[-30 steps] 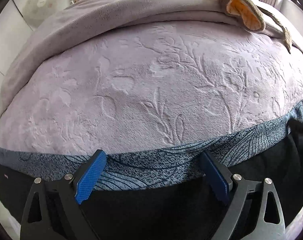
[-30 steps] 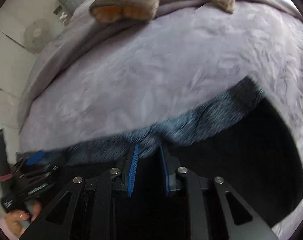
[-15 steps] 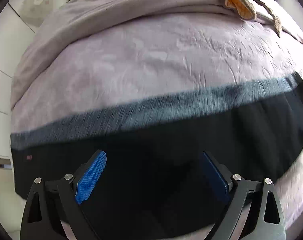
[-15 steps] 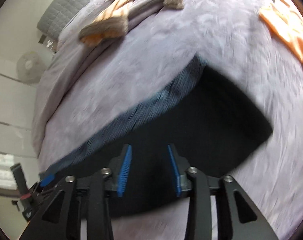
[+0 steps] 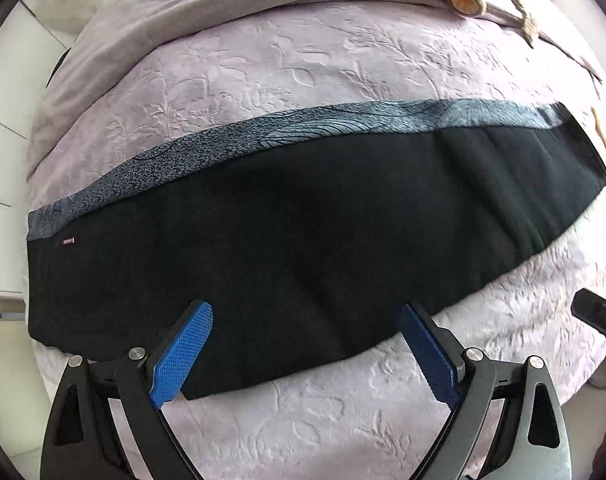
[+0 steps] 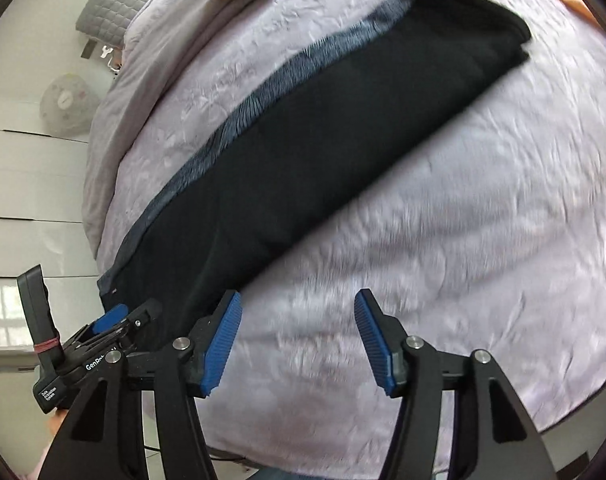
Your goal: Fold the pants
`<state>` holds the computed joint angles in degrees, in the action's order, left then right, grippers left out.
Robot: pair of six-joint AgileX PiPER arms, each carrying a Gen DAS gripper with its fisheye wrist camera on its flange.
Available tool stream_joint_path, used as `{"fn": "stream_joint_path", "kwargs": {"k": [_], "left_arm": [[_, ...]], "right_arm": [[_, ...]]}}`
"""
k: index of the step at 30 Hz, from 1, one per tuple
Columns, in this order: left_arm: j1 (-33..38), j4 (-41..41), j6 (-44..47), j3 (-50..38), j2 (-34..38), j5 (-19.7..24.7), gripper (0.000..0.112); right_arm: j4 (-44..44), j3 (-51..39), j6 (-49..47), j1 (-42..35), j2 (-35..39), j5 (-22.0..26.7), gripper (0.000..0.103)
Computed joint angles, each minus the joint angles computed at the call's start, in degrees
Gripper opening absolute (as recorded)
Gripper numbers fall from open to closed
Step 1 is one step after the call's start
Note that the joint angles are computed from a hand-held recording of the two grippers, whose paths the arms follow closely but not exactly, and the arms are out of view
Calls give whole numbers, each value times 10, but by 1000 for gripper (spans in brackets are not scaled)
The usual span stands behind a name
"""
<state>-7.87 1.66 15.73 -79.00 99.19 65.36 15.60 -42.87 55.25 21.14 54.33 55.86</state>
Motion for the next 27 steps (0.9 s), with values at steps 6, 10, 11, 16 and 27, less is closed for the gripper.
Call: {"fn": "stream_joint_path", "kwargs": {"k": [6, 10, 11, 16, 27], "left_arm": [[-23, 1, -4, -2, 2, 8, 96], [-47, 2, -16, -4, 4, 15, 96], [-53, 3, -19, -4, 4, 15, 96], [-84, 9, -38, -10, 15, 17, 96], [-138, 25, -86, -41, 47, 24, 96]], "right_arm": [[-13, 15, 46, 20, -27, 7, 63], [2, 17, 10, -25, -38, 22, 63], [1, 18, 10, -29, -42, 27, 63], [31, 31, -55, -107, -67, 54, 63], [108, 53, -236, -311, -91, 125, 63]]}}
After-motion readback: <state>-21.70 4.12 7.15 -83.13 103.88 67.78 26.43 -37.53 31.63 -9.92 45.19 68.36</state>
